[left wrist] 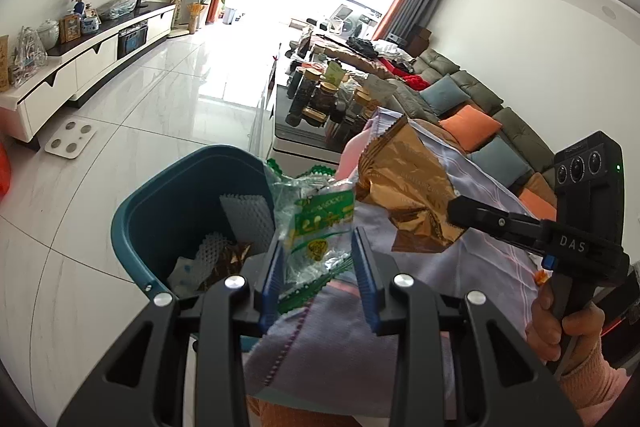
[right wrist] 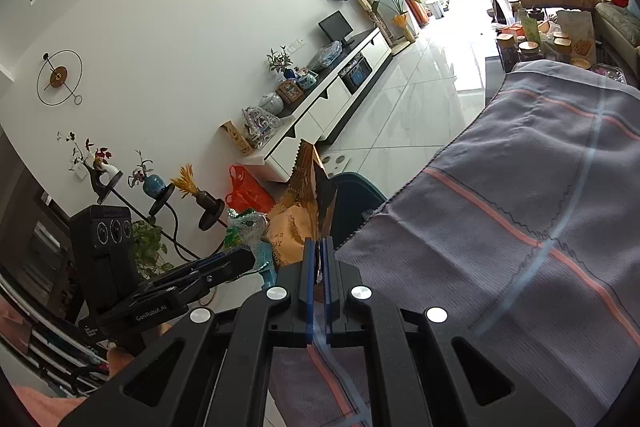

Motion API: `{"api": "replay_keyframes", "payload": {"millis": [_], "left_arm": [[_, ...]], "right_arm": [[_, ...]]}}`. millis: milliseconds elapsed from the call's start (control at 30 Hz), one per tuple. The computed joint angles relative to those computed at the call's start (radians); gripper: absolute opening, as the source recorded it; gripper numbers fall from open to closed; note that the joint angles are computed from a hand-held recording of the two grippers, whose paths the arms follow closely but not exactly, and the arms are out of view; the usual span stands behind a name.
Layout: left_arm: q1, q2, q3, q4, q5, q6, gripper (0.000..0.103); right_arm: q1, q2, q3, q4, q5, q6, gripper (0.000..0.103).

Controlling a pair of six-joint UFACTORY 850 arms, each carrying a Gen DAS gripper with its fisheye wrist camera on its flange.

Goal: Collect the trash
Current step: 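Carry the green packet and gold foil bag over the teal bin with both tools, then open both tools to drop the packet and foil bag into the bin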

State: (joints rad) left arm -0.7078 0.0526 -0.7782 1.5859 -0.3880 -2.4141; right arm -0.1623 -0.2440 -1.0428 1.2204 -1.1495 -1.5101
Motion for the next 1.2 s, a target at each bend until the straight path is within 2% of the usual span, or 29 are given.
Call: {"api": "replay_keyframes", "payload": {"millis": [700, 1200], "left_arm": [[0.038, -0.041, -0.013, -0.118, -0.03, 0.085, 0.034], [0.092, -0.086, -0.019, -0.105, 0.016, 0.052, 0.035]], "right_arm": [[0.108, -0.055, -0.054, -0.023, 0.089, 0.071, 0.004], [0.176, -0.079, -0.074, -0.065, 0.179, 0.136, 0.004]]}}
